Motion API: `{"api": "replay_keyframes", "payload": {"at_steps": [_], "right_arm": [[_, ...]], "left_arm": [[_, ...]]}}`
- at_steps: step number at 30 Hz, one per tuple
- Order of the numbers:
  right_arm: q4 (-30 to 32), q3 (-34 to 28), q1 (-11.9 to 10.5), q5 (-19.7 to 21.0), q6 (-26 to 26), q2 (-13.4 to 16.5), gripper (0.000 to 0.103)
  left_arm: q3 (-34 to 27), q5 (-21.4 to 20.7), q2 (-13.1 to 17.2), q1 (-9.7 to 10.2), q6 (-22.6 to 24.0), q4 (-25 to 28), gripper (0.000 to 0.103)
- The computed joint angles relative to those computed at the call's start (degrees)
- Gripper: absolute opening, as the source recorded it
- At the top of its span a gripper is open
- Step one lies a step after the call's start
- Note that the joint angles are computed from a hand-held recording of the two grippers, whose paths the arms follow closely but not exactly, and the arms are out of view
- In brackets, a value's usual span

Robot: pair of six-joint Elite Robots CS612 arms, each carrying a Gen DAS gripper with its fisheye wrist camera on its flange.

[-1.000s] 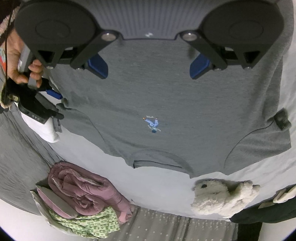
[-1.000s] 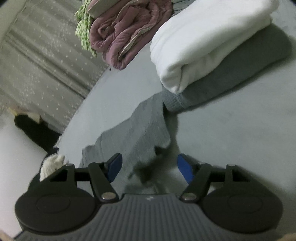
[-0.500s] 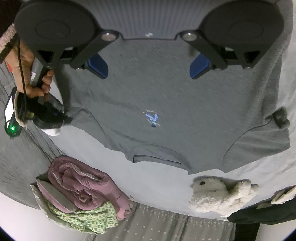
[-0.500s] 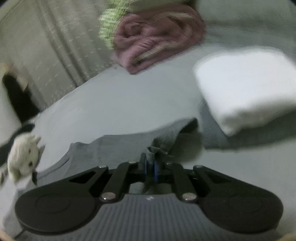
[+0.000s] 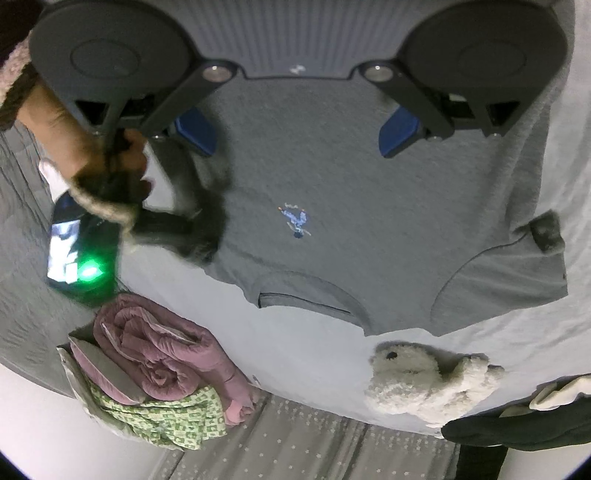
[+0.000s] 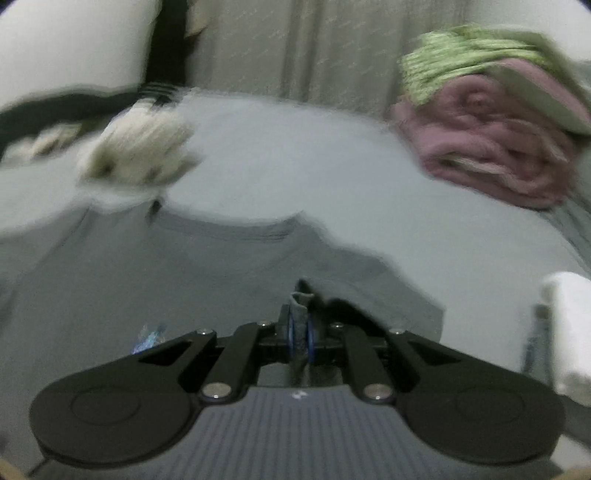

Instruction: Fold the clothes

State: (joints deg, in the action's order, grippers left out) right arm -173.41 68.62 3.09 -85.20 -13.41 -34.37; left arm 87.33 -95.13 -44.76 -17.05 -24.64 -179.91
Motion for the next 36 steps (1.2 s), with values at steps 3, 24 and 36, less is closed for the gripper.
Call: {"api": "replay_keyframes", "payload": {"at_steps": [3, 24, 36], "right_arm": [[7.0, -0.7, 0.3, 2.3, -3.3, -0.1, 0.017], [3.6, 13.7, -7.2, 13.9, 18.5, -9.4, 0.045], [3.5, 23.8, -9.6, 15.2, 20.4, -14.7, 0.045]], "left_arm": [[-0.1, -0.2, 0.0, 0.17, -0.3, -0.1, 0.096], [0.1, -2.8, -0.1, 0.71, -1.9, -0.4, 0.096], [0.5, -6.6, -0.1, 0.15, 2.4, 1.0, 0.094]]}}
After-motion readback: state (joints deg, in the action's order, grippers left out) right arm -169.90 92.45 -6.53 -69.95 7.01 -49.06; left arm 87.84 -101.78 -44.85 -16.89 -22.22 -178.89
